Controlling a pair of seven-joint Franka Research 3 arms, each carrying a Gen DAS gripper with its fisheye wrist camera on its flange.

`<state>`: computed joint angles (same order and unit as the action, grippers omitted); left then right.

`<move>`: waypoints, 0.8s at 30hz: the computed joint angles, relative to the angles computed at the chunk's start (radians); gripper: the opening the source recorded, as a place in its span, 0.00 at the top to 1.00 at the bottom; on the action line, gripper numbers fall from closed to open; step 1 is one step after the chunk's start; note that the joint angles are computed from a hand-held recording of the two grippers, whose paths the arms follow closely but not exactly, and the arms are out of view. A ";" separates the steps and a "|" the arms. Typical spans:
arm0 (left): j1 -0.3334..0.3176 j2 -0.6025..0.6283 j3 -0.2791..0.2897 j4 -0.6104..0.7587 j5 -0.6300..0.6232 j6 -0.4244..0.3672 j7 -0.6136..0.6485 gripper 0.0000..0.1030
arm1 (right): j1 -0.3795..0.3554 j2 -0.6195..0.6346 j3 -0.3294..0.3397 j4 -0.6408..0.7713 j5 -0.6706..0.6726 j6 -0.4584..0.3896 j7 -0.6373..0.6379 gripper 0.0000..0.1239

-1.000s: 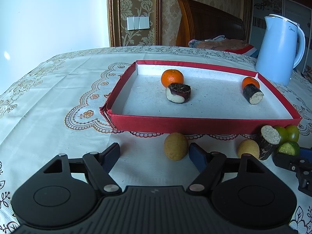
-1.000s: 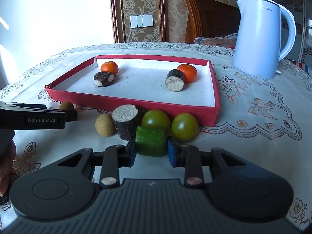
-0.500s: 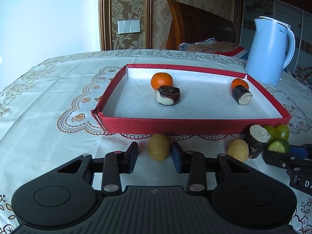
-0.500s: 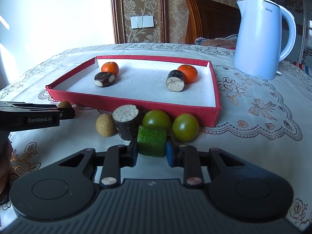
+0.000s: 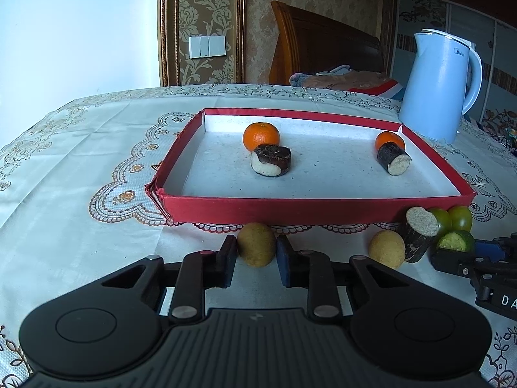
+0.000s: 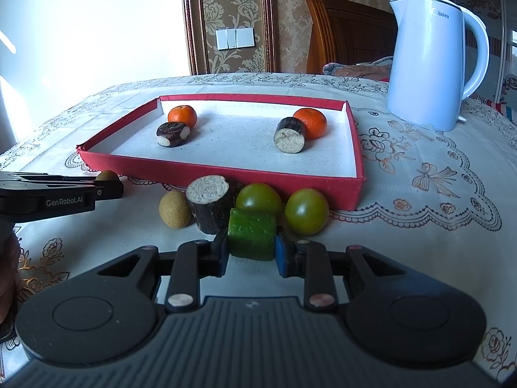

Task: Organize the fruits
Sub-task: 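Carry the green cucumber piece and kiwi into the red tray with both grippers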

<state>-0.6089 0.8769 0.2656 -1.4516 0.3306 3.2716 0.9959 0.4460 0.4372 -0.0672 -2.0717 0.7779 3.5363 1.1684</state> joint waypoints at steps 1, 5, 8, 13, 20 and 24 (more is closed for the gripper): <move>0.000 0.001 0.000 0.001 0.000 0.000 0.001 0.75 | 0.000 0.000 0.000 0.000 0.000 0.000 0.000 0.79; -0.007 0.001 0.009 -0.002 -0.005 0.009 0.001 0.75 | -0.021 -0.003 0.019 -0.008 -0.019 0.013 0.020 0.79; -0.019 0.001 0.025 -0.011 -0.017 0.028 0.001 0.75 | -0.040 -0.007 0.037 -0.019 -0.040 0.028 0.043 0.79; -0.026 0.000 0.030 -0.022 -0.044 0.045 0.022 0.75 | -0.065 -0.010 0.060 -0.033 -0.074 0.047 0.079 0.79; -0.024 -0.008 0.021 -0.047 -0.089 0.083 0.067 0.75 | -0.087 -0.014 0.079 -0.057 -0.114 0.098 0.127 0.79; -0.040 -0.013 0.031 -0.062 -0.126 0.104 0.109 0.75 | -0.062 -0.009 0.068 -0.056 -0.080 0.141 0.098 0.79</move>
<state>-0.6493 0.8638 0.2969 -1.5132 0.2048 3.3752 1.1047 0.3844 0.4278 0.0006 -2.1278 0.6981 3.6777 1.2665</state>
